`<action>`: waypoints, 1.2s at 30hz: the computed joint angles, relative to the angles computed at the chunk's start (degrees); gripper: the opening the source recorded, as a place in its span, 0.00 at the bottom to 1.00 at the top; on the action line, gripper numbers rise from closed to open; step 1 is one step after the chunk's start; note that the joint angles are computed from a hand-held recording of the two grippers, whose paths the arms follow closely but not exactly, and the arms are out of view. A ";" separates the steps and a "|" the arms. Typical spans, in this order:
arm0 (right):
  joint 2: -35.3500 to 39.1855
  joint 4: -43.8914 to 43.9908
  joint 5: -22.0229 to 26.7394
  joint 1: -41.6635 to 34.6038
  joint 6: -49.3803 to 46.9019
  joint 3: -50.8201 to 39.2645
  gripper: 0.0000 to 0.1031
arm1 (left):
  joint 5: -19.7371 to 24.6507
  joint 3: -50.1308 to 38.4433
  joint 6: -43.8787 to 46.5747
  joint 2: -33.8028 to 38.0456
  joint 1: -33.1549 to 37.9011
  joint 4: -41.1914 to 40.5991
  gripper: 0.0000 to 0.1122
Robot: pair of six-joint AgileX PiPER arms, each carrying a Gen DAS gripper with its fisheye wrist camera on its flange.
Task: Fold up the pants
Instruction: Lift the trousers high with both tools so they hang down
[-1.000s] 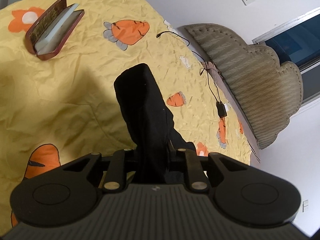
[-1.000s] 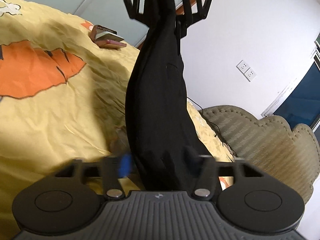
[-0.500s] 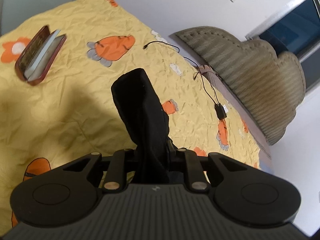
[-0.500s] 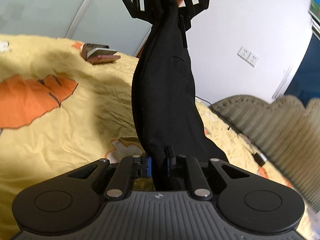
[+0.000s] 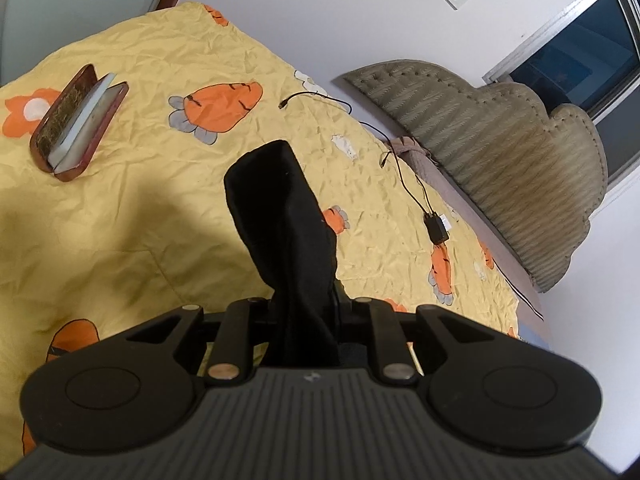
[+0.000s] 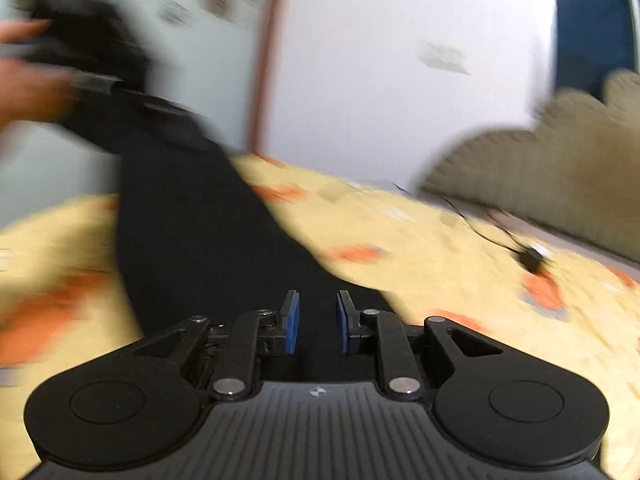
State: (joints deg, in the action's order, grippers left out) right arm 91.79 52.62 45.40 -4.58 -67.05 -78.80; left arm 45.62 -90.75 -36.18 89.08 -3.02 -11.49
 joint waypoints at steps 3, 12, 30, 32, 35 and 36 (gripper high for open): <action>13.07 -10.20 2.40 2.06 13.82 -15.12 0.11 | -0.75 1.57 1.63 -0.67 0.41 -0.30 0.15; 32.10 -21.31 13.67 7.84 30.80 -41.68 0.11 | -1.69 2.97 5.75 -0.71 1.78 -3.43 0.15; 6.94 -7.90 19.19 -1.84 7.95 -6.35 0.11 | -0.18 -1.52 -0.35 0.81 -4.37 6.06 0.15; 0.89 -9.33 14.55 -0.23 3.36 2.28 0.11 | -0.01 -1.40 -0.15 0.66 -4.22 5.29 0.15; -4.49 -8.02 16.90 -2.47 -0.21 6.72 0.11 | 0.22 -1.46 -1.54 0.56 -4.65 7.38 0.15; -5.78 -8.41 18.52 -3.24 -2.54 7.45 0.11 | 0.37 -1.64 -1.29 0.78 -4.28 6.71 0.15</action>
State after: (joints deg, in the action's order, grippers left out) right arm 86.01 44.21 63.93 -7.82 -69.59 -71.35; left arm 45.99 -92.39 -37.46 89.86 -7.30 -4.77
